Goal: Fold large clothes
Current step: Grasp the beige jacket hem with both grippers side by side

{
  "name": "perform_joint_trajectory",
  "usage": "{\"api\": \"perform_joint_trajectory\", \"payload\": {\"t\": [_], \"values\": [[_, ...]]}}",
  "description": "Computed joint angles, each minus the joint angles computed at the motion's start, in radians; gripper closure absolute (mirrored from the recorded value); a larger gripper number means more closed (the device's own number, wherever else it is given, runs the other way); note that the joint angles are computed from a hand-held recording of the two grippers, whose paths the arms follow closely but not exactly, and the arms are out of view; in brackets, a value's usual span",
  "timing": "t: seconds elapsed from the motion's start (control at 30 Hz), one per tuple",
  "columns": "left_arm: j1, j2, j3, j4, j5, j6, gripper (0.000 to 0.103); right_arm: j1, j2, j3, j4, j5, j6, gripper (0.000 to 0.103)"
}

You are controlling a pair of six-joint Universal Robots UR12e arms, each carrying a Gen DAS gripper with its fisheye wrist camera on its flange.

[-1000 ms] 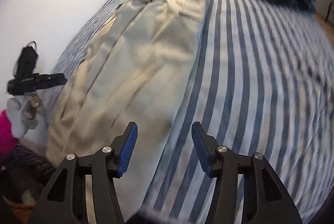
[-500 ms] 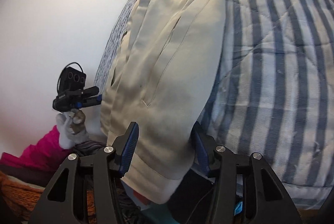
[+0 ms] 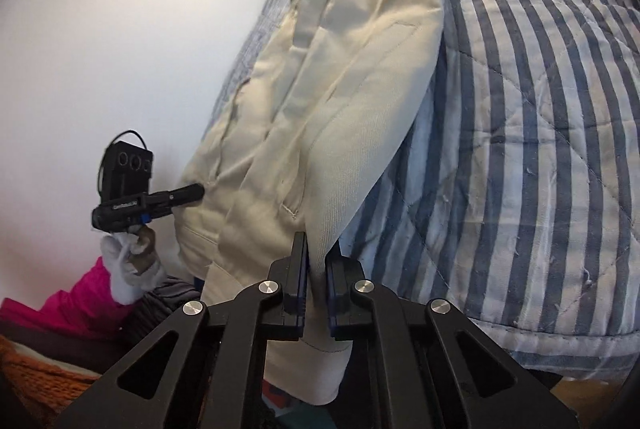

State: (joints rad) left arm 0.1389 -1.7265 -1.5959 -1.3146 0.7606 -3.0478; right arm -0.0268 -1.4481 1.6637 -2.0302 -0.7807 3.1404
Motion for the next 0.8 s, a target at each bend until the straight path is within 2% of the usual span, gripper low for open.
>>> {"api": "perform_joint_trajectory", "payload": {"t": [0.03, 0.1, 0.27, 0.33, 0.43, 0.57, 0.8], "values": [[-0.004, -0.006, 0.007, -0.001, -0.002, -0.016, 0.094, -0.001, 0.001, -0.004, 0.017, -0.009, -0.003, 0.097], [0.006, 0.000, 0.003, -0.002, -0.024, -0.029, 0.094, -0.007, -0.001, 0.004, -0.001, 0.020, 0.028, 0.097], [0.016, -0.004, 0.028, 0.055, -0.060, -0.046, 0.099, -0.031, 0.003, -0.009, -0.045, 0.064, 0.061, 0.098], [0.017, -0.021, 0.056, 0.071, -0.070, -0.047, 0.099, -0.036, 0.012, -0.019, -0.076, 0.086, 0.092, 0.098], [0.011, -0.050, 0.091, 0.115, -0.074, -0.094, 0.100, -0.037, 0.037, -0.049, -0.138, 0.108, 0.145, 0.099], [-0.010, -0.101, 0.152, 0.170, -0.052, -0.133, 0.100, -0.016, 0.086, -0.131, -0.148, 0.050, 0.132, 0.099], [-0.039, -0.202, 0.272, 0.204, -0.007, -0.213, 0.100, -0.018, 0.187, -0.263, -0.147, 0.002, 0.223, 0.099]]}}
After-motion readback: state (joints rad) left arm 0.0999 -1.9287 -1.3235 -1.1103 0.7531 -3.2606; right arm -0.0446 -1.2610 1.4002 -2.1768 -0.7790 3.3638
